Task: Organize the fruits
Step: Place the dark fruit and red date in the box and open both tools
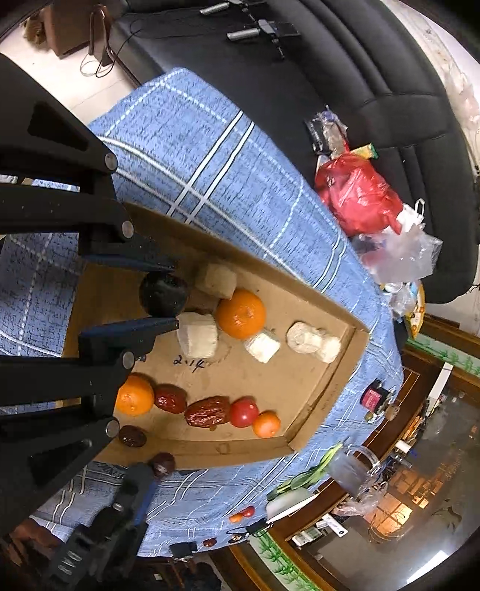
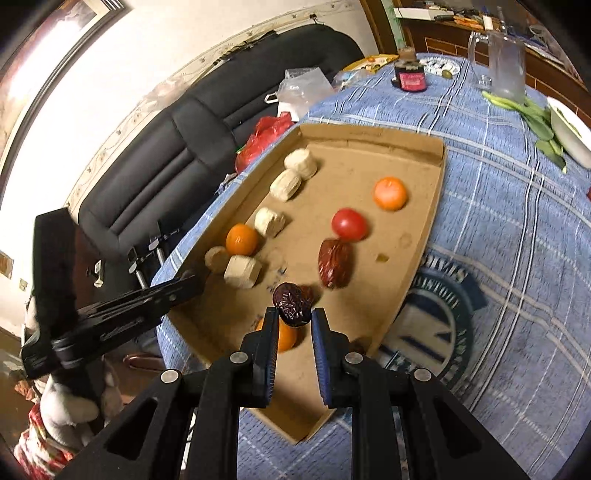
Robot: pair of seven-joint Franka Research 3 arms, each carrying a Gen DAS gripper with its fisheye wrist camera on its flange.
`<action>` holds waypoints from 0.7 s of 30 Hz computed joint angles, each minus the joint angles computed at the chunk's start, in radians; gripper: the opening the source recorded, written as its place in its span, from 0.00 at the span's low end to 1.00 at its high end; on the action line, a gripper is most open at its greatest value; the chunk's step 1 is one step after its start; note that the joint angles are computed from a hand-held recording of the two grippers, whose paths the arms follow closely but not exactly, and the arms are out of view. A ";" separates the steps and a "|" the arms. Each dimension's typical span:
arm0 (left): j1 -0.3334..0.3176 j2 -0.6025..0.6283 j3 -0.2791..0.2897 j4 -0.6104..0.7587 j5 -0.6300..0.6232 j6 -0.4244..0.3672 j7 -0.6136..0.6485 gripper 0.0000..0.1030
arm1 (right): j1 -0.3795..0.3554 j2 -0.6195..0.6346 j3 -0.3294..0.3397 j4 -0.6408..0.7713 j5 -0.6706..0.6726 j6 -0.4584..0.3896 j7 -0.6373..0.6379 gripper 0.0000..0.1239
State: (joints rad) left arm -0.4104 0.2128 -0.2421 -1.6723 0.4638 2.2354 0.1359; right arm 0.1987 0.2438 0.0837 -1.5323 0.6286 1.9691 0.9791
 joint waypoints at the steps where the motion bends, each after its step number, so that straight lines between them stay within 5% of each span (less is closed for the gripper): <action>1: 0.001 0.007 -0.001 0.005 -0.004 0.003 0.011 0.23 | 0.002 -0.003 0.001 -0.006 -0.006 -0.002 -0.002 0.16; 15: -0.018 0.082 0.008 0.109 -0.032 -0.067 0.099 0.24 | 0.056 -0.041 0.008 -0.105 -0.089 0.026 -0.026 0.16; 19: -0.028 0.085 0.014 0.135 -0.021 -0.097 0.092 0.42 | 0.062 -0.028 0.008 -0.094 -0.094 0.019 -0.006 0.16; 21: -0.029 0.080 0.015 0.137 -0.016 -0.098 0.088 0.43 | 0.059 -0.023 0.009 -0.084 -0.089 0.005 -0.001 0.17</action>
State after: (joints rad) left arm -0.4391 0.2927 -0.2272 -1.5356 0.4480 2.1372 0.2237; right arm 0.2580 0.2211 0.0925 -1.6161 0.5398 1.9744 0.9780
